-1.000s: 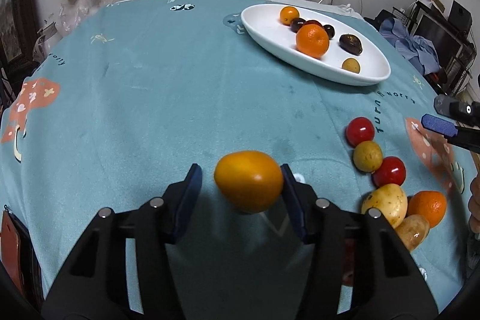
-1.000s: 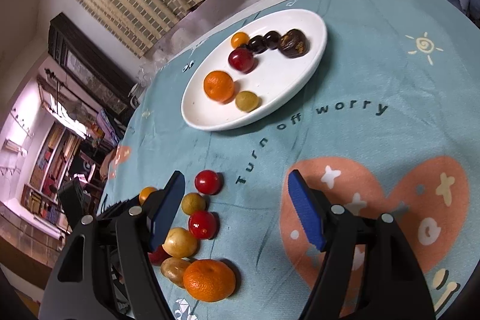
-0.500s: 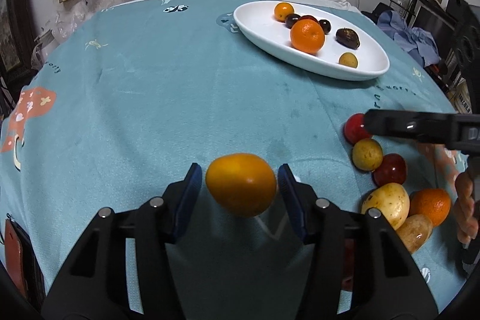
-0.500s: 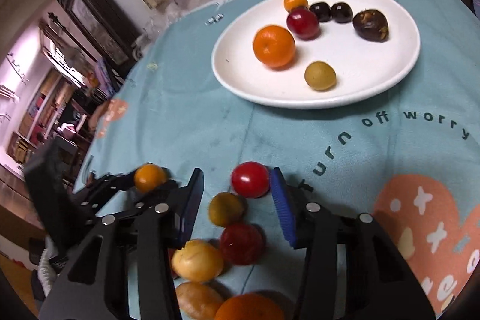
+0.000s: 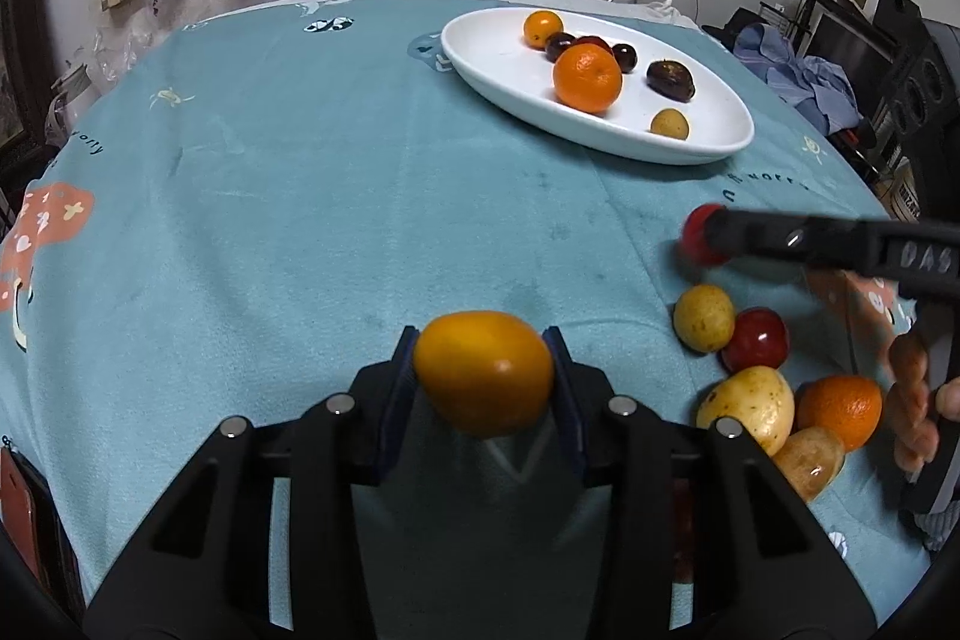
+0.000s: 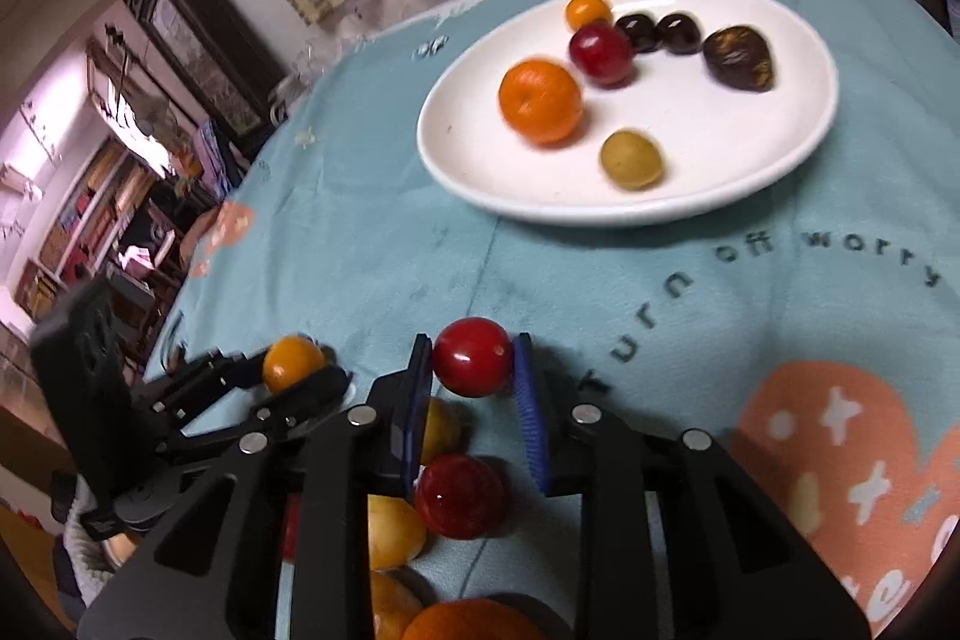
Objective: Organize fruits
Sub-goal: 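Place both fruits on the white plate and open both tools, then grasp the large red plum with the left tool while the right tool grasps a red cherry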
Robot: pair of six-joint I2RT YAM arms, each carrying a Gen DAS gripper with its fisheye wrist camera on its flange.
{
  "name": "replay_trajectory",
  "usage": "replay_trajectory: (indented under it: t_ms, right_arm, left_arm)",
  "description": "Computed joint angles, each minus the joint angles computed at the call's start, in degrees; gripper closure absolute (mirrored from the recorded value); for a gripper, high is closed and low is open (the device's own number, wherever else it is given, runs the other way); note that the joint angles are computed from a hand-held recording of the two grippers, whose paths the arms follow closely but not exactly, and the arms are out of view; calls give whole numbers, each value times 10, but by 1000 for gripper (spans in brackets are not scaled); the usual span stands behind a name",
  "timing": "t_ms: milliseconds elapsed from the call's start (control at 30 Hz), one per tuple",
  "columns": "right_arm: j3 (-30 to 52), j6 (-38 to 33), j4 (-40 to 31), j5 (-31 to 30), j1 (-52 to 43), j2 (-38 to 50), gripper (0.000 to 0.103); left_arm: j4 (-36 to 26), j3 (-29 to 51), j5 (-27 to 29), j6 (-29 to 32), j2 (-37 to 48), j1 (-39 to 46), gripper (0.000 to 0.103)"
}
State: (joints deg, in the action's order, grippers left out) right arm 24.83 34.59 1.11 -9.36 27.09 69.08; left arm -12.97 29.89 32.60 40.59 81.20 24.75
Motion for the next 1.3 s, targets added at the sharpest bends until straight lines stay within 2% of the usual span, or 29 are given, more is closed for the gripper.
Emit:
replay_trajectory:
  t_ms: [100, 200, 333, 400, 500, 533, 567, 633, 667, 800, 833, 867, 900, 933, 1033, 1100, 1233, 1300]
  right_arm:
    - [-2, -10, -33, -8, -36, -70, 75]
    - [12, -28, -62, -19, -81, -100, 75]
    - [46, -50, -60, -34, -130, -58, 75]
    - [61, -59, -40, -31, -139, -16, 75]
    - [64, -61, 7, -25, -143, 36, 74]
    - [69, -57, 12, -22, -146, 53, 71]
    - [70, -46, 13, -27, -156, 64, 70]
    - [56, -37, 21, -55, -179, 55, 68]
    - [48, -31, 28, -70, -189, 47, 67]
    - [36, -21, 10, -84, -188, -6, 63]
    - [32, -19, -3, -81, -180, -27, 59]
    - [27, -16, -19, -74, -169, -52, 44]
    - [17, -9, -31, -65, -157, -81, 36]
    - [3, -3, -42, -60, -146, -117, 34]
    - [-41, 11, -97, -27, -104, -220, 34]
    - [-69, 32, -126, -6, -82, -284, 34]
    - [-120, 83, -175, -28, -77, -385, 34]
    - [-135, 103, -197, -42, -82, -420, 34]
  left_arm:
    - [5, -6, 5, -12, -28, -10, 61]
    - [-1, 18, 3, -57, -53, -57, 61]
    - [22, 72, -35, -138, -42, -153, 61]
    - [46, 107, -61, -185, -8, -202, 61]
    - [67, 142, -67, -231, 45, -233, 60]
    - [80, 146, -71, -244, 58, -240, 57]
    - [99, 146, -75, -257, 69, -245, 45]
    - [107, 146, -64, -261, 80, -242, 39]
    - [91, 152, -44, -254, 83, -232, 39]
    - [83, 132, -25, -236, 53, -194, 39]
    - [75, 126, -18, -231, 44, -182, 38]
    - [66, 115, -11, -220, 31, -166, 35]
    - [56, 101, -6, -205, 16, -151, 34]
    - [44, 80, 2, -181, -4, -130, 34]
    - [-12, 34, 32, -101, -57, -70, 32]
    - [-62, -3, 62, -18, -105, -16, 28]
    - [-197, -64, 113, 207, -191, 115, 19]
    - [-227, -78, 108, 265, -205, 135, 18]
